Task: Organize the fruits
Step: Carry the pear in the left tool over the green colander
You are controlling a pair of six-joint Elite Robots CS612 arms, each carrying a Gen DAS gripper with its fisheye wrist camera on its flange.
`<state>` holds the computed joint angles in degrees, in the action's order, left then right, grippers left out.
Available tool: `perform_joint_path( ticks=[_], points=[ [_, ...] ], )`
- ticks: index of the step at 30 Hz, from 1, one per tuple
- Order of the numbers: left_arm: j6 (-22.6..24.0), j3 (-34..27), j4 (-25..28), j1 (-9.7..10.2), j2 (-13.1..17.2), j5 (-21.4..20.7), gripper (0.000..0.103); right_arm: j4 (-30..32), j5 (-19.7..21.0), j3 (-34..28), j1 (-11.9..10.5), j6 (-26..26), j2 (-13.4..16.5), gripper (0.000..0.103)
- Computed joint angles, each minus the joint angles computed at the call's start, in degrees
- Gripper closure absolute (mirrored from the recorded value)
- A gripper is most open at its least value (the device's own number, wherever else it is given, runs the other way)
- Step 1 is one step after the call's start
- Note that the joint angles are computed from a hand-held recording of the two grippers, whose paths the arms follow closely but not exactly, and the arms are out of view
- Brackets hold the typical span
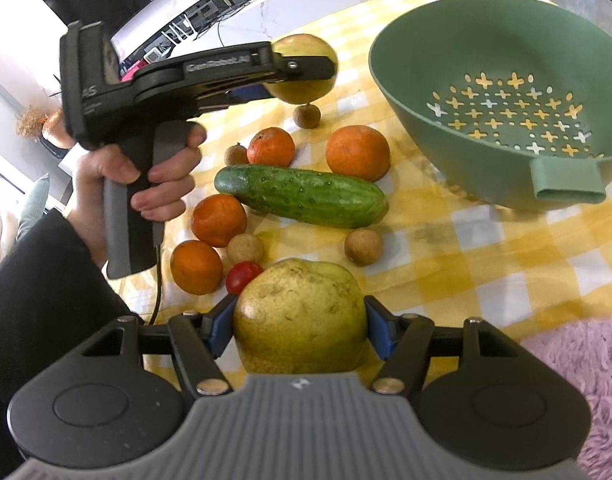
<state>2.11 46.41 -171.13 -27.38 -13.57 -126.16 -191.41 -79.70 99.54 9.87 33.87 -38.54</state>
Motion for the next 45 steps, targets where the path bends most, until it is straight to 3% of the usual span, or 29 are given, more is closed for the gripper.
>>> perform_joint_path(
  ticks=[6,13,16,21,25,28,31,36,38,45],
  points=[
    [-3.82,4.86,-7.17,0.05,-2.48,0.66,0.025,-1.81,-0.18,0.63,-0.06,0.38,-0.21,0.04],
    [-7.4,11.14,-14.95,-0.31,-6.13,2.4,0.025,-8.13,1.33,2.09,-0.58,2.69,-0.12,0.04],
    [-7.82,13.68,-16.89,-0.61,-7.76,2.98,0.025,-12.72,2.87,2.94,-0.98,3.98,0.08,0.04],
    [-10.37,14.96,-18.45,-1.16,-8.78,1.45,0.026,-21.71,6.82,4.44,-2.25,11.34,0.39,0.04],
    [-11.03,15.3,-17.49,-2.13,-9.43,0.95,0.026,-27.38,4.58,6.81,-2.56,12.4,-1.11,0.04],
    [-10.27,14.47,-13.45,-2.94,-9.55,-0.14,0.025,-31.06,-0.26,9.56,-2.8,11.85,-2.79,0.04],
    [-7.86,12.92,-8.44,-3.46,-9.14,-2.26,0.026,-32.03,-7.8,12.33,-2.57,10.73,-4.59,0.04],
    [-3.25,9.8,1.15,-4.93,-8.23,-3.57,0.025,-37.44,-15.64,15.85,-3.59,14.48,-4.91,0.04],
    [-0.04,8.36,7.65,-5.76,-8.22,-1.91,0.026,-40.77,-17.64,16.69,-3.96,15.21,-4.24,0.039],
    [5.05,4.86,17.73,-8.98,-7.15,10.11,0.025,-47.53,-18.29,17.91,-5.59,19.51,-1.82,0.04]
  ],
)
